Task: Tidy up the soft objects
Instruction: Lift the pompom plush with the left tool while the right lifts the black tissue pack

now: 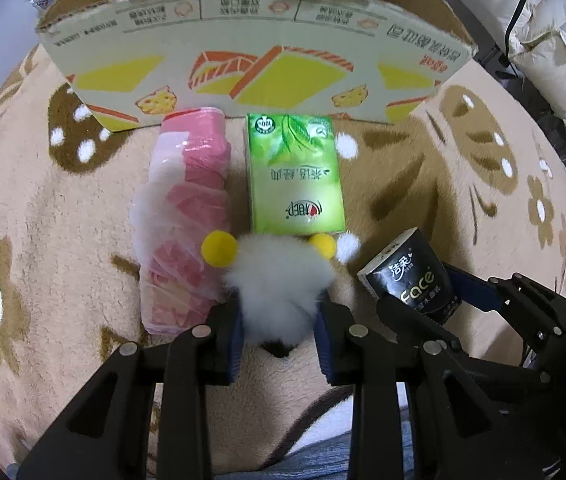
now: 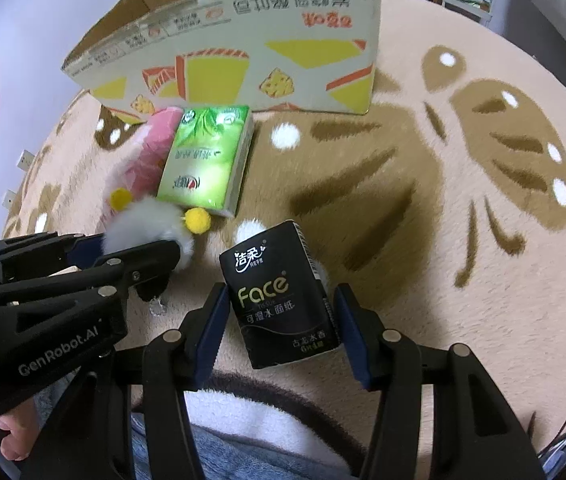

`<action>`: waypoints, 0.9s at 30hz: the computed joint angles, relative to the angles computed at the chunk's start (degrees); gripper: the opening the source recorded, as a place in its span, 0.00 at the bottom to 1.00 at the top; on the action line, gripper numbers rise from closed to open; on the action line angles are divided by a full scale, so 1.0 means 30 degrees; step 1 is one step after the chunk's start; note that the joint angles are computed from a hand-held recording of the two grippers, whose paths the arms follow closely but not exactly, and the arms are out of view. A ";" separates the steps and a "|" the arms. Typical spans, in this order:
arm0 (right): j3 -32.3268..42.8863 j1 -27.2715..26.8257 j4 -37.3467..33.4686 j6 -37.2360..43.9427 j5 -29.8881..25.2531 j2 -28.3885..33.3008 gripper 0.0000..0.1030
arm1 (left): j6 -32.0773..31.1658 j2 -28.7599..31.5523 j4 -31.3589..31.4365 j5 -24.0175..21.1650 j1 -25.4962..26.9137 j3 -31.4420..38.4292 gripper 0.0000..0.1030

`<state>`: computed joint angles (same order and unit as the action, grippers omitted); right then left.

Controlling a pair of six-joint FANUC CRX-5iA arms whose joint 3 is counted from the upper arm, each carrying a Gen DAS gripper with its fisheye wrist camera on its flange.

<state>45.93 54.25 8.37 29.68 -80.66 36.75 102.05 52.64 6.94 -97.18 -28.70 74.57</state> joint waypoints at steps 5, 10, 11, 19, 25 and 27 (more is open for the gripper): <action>-0.0962 0.0187 0.0708 -0.0488 0.0663 -0.0628 0.55 | -0.0009 -0.1019 -0.0104 0.1127 0.0031 -0.1527 0.27; -0.1507 0.0388 0.1509 -0.0969 0.1197 -0.0989 0.55 | -0.0046 -0.2225 -0.0568 0.2436 0.0041 -0.3091 0.27; -0.1584 0.0423 0.1640 -0.1028 0.1273 -0.1044 0.55 | -0.0102 -0.2631 -0.0685 0.2905 0.0027 -0.3601 0.27; -0.2228 0.0859 0.3188 -0.1261 0.1671 -0.1444 0.55 | 0.0005 -0.4529 -0.2869 0.4657 -0.0403 -0.5096 0.27; -0.3632 0.1288 0.5297 -0.2460 0.3079 -0.2176 0.54 | 0.0705 -0.5589 -0.3688 0.5768 -0.0510 -0.5963 0.27; -0.4082 0.1489 0.6370 -0.2981 0.3640 -0.2350 0.54 | 0.0934 -0.6152 -0.4017 0.6618 -0.0551 -0.6595 0.27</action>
<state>33.68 58.71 27.48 20.73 -69.73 29.70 104.85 34.18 -5.11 -77.33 -30.35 54.79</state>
